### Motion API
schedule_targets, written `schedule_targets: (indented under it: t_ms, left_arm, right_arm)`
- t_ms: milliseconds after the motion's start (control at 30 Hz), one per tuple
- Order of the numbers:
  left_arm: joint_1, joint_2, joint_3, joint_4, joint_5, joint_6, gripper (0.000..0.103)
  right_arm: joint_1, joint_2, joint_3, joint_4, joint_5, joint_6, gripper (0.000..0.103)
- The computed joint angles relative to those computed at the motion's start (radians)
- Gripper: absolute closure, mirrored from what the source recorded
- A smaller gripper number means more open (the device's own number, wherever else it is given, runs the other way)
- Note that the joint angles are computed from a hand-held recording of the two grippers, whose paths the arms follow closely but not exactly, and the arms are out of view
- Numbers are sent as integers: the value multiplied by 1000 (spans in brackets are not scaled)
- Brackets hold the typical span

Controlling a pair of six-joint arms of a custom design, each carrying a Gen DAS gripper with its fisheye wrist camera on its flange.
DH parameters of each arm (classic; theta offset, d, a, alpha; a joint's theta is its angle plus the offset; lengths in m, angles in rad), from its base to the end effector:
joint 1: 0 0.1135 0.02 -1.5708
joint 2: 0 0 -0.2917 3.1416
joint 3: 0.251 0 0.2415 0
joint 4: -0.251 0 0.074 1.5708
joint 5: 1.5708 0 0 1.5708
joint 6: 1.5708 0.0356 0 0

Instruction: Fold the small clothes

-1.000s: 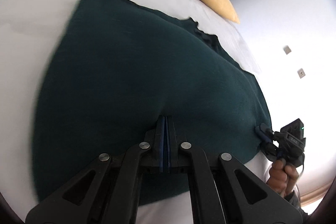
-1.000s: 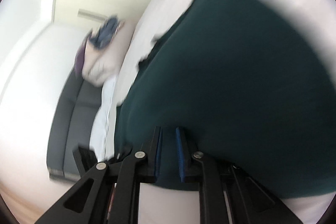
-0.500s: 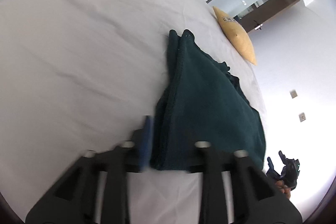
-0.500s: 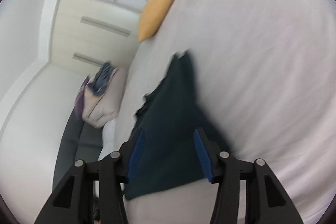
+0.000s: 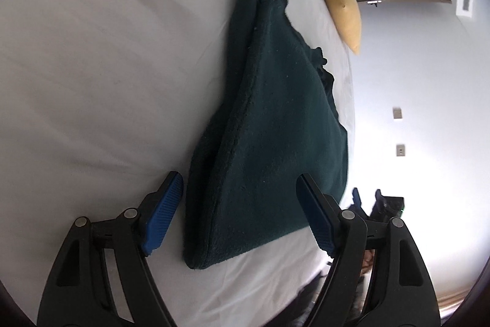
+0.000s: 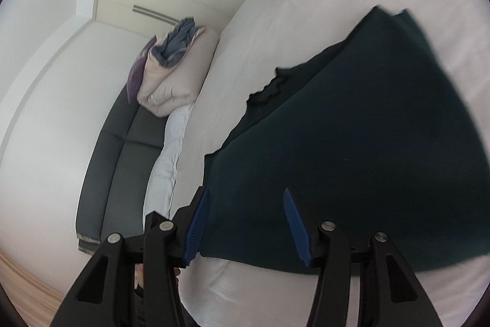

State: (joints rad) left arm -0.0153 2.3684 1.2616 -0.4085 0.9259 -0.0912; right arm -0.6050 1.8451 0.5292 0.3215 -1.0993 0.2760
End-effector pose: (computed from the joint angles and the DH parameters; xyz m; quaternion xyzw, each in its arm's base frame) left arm 0.3919 -0.0345 0.0396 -0.0215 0.8942 -0.4471 0.0010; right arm 0.2362 -0.1247 0.1074 0.2143 0.8028 0.4544 0.3211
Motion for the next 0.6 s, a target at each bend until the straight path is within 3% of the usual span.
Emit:
schedule_targets:
  t_ms: [167,267,367,433,467,600]
  left_arm:
    - [5,38,64,-128,38,48,29]
    - [-17,30,40,-111,61,53,33]
    - [-18,30,20,-86,78,42,48]
    - [-8,32,2,-54,96,26,66]
    - [-3,28,-15,-33,100,16,70]
    - [16,-5,-117,133,118,-58,90]
  right_arm:
    - [134,28,61,9,53,53,49]
    - [208,47,91,16,93,79,49]
    - [270,73,128,8,123,95,49]
    - [319,93,161,-7,148,100,49]
    - [340,104,178,-14,159,105,49]
    - [397,167,250,-41,187,117,49]
